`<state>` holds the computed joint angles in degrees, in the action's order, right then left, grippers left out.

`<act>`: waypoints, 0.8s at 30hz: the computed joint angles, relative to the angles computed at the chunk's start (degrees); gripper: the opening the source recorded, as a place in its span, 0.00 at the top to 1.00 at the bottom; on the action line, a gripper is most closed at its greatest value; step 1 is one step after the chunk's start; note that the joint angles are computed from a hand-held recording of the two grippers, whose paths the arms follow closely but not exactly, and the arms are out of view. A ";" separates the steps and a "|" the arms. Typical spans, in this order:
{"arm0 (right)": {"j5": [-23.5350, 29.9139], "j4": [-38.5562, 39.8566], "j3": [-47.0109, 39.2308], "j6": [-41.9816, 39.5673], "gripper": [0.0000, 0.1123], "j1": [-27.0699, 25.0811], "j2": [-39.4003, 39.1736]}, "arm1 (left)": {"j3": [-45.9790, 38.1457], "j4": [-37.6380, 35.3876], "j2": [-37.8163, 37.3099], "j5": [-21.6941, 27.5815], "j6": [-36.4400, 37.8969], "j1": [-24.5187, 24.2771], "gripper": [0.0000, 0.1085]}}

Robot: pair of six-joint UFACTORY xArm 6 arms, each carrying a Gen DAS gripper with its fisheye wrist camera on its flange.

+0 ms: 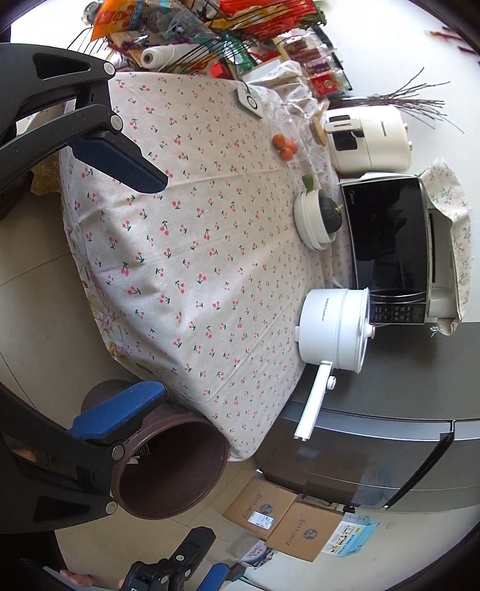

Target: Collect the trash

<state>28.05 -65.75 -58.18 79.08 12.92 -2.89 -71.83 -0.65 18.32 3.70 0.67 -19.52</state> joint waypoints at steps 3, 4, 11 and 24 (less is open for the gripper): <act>1.31 -1.87 -1.51 0.50 0.09 0.97 1.55 | 0.53 7.86 -0.31 -2.01 -7.27 1.01 0.05; 1.73 -1.78 -1.72 0.28 0.09 1.14 1.80 | 0.50 10.28 -0.35 -2.27 -9.42 1.31 0.05; 1.34 0.80 -1.40 -0.93 0.09 0.74 2.22 | 0.48 4.25 -0.41 -1.57 -4.51 0.57 0.05; 0.86 3.09 -0.49 -2.40 0.09 0.64 1.58 | 0.34 -1.61 -0.52 -0.72 0.10 -0.02 0.05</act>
<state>28.91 -62.65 -58.66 76.68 13.56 -1.31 -71.49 -2.26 17.80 2.98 0.77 -19.54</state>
